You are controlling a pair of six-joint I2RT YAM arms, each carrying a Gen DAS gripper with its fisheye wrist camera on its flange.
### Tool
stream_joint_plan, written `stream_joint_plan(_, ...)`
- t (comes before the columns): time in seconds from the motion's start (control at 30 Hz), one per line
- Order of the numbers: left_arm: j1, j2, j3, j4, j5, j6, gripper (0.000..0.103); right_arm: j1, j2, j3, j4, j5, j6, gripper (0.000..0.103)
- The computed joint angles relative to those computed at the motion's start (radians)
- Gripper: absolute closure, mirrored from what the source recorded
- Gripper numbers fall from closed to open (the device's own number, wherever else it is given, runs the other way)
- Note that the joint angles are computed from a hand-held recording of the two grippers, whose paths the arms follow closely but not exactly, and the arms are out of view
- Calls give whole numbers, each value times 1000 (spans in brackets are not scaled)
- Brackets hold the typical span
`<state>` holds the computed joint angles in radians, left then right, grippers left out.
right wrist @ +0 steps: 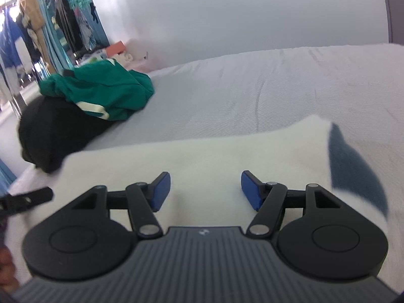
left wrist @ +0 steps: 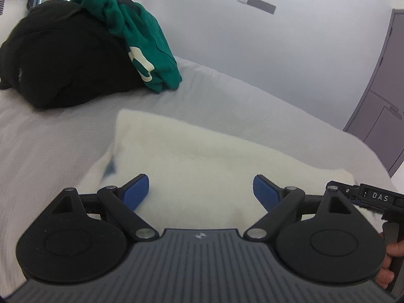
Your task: Fold large clothes
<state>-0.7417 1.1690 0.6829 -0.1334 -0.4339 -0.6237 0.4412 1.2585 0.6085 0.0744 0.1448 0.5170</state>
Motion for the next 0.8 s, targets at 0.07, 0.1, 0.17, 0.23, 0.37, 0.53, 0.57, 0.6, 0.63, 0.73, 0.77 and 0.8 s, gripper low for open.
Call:
stream_joint_plan(0.07, -50, -42, -12, -44, -30, -51, 11, 18, -58, -18, -31, -11, 33, 37)
stream_joint_plan(0.1, -72, -57, -16, -63, -41, -79, 11, 35, -88, -28, -51, -6, 55, 37)
stream_joint_plan(0.17, -125, -94, -33, -85, -67, -127, 10, 70, -149, -55, -76, -2, 98, 37)
stream_joint_plan(0.23, -170, -110, -41, -113, -99, -175, 10, 100, -199, -77, -102, -4, 144, 37)
stream_joint_plan(0.37, -177, -116, -72, -114, -56, -257, 10, 131, -239, -109, -131, -51, 233, 37)
stream_joint_plan(0.53, -114, -106, -103, -69, 24, -318, 10, 102, -190, -142, -67, -179, 348, 37)
stream_joint_plan(0.57, -97, -104, -110, -58, 42, -332, 10, 92, -179, -151, -45, -201, 367, 31)
stream_joint_plan(0.6, -76, -102, -118, -47, 66, -347, 10, 79, -163, -158, -17, -228, 389, 15)
stream_joint_plan(0.63, -57, -102, -128, -35, 90, -362, 10, 69, -152, -168, 9, -246, 419, 9)
stream_joint_plan(0.73, 12, -105, -167, 17, 183, -415, 10, 30, -88, -193, 106, -306, 513, 5)
stream_joint_plan(0.77, 37, -108, -185, 42, 220, -439, 10, 11, -58, -200, 144, -337, 538, 5)
stream_joint_plan(0.8, 54, -111, -200, 63, 246, -459, 10, -6, -18, -204, 189, -363, 575, 5)
